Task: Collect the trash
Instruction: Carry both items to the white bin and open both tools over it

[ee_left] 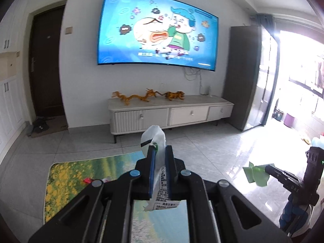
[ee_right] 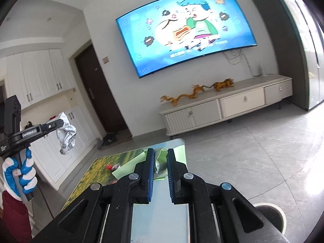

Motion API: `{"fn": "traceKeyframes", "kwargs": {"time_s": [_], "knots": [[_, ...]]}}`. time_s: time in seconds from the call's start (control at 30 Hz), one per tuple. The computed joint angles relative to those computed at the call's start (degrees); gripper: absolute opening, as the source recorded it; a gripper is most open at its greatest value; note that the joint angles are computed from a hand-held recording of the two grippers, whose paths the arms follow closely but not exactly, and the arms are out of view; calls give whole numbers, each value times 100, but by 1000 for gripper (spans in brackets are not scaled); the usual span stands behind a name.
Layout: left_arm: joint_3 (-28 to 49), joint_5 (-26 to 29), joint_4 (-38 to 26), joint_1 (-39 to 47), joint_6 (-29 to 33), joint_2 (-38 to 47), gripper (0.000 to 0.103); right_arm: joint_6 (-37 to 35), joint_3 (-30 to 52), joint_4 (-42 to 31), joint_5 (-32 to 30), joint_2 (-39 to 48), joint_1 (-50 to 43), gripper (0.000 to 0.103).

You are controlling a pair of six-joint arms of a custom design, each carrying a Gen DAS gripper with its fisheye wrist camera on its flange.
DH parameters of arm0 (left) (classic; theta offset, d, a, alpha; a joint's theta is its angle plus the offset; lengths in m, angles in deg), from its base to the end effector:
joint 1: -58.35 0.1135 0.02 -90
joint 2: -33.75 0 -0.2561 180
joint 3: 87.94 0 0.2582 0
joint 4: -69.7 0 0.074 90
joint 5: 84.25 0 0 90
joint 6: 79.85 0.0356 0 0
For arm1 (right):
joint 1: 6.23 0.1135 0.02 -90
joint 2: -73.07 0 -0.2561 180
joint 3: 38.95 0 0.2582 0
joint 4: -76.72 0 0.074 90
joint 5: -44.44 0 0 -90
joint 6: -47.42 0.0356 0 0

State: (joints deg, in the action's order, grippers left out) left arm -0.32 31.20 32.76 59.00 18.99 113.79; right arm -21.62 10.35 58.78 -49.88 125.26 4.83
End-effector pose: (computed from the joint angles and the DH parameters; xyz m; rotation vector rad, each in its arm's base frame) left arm 0.3243 -0.0116 0.3478 0.4125 2.0063 -0.3587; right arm 0.2186 0.0455 0.2639 0.1182 1.9555 0.4434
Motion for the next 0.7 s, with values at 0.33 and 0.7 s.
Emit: {"fn": "traceKeyframes", "kwargs": {"time_s": [0.33, 0.7], "knots": [[265, -856, 23, -2525, -88, 932, 9, -316, -655, -497, -1390, -484, -2887, 12], [1821, -1308, -295, -4347, -264, 3678, 10, -716, -1090, 828, -2126, 2433, -4704, 14]]}}
